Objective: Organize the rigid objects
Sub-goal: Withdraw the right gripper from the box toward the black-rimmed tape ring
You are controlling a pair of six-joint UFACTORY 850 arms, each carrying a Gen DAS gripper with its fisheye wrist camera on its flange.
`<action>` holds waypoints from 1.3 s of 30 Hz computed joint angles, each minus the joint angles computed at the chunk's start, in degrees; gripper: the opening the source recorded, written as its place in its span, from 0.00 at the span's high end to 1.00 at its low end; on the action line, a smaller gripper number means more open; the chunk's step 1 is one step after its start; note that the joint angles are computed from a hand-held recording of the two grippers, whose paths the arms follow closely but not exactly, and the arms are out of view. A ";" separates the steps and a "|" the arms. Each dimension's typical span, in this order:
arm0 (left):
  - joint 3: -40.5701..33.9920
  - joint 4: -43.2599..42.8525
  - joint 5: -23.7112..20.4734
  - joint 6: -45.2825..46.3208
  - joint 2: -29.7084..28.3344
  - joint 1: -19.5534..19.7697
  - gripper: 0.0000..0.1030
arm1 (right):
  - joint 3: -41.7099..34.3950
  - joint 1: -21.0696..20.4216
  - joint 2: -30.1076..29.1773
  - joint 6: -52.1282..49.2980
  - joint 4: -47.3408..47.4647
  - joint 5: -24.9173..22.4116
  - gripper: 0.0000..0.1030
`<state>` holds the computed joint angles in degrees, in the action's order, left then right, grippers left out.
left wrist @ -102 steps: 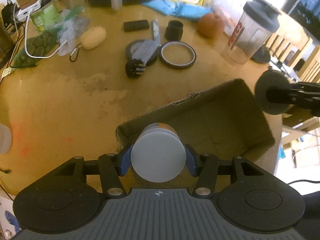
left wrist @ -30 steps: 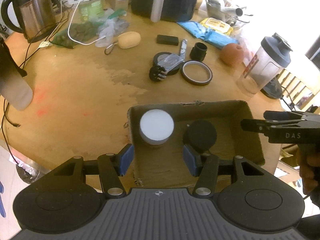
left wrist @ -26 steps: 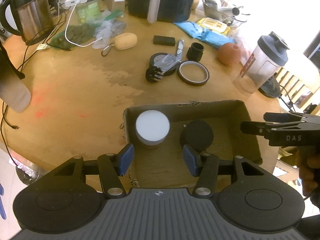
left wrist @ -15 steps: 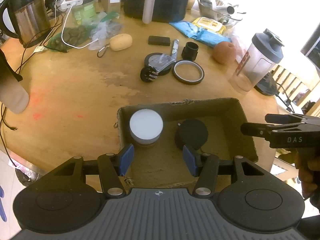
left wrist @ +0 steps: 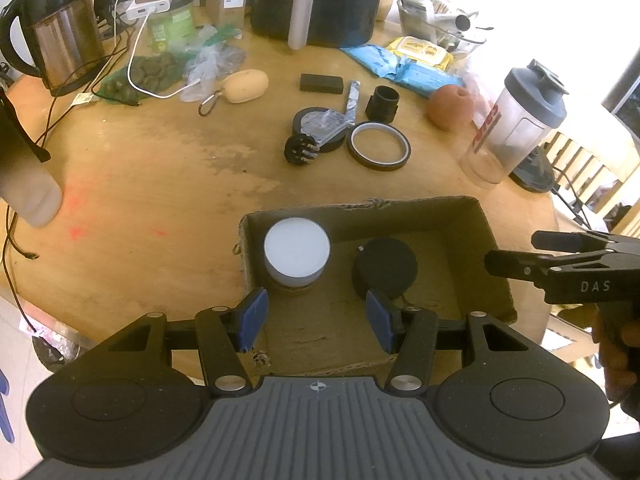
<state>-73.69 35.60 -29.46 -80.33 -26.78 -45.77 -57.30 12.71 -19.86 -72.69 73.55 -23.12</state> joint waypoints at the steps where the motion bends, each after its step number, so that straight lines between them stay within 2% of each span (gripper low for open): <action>1: 0.08 -0.01 0.02 -0.07 0.05 0.03 0.48 | 0.01 0.02 0.01 -0.10 0.03 -0.14 0.00; 18: 1.42 0.05 0.31 -0.89 0.95 0.84 0.48 | -1.45 1.08 -1.15 0.59 -0.82 -1.35 0.00; 39: -0.43 -2.17 1.62 4.21 -0.56 3.04 0.48 | -3.39 1.47 -2.90 4.03 -2.09 -0.09 0.00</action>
<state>-74.11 33.42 -27.84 -76.12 -27.34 -42.73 -60.69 14.18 -22.76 -68.66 71.47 -23.21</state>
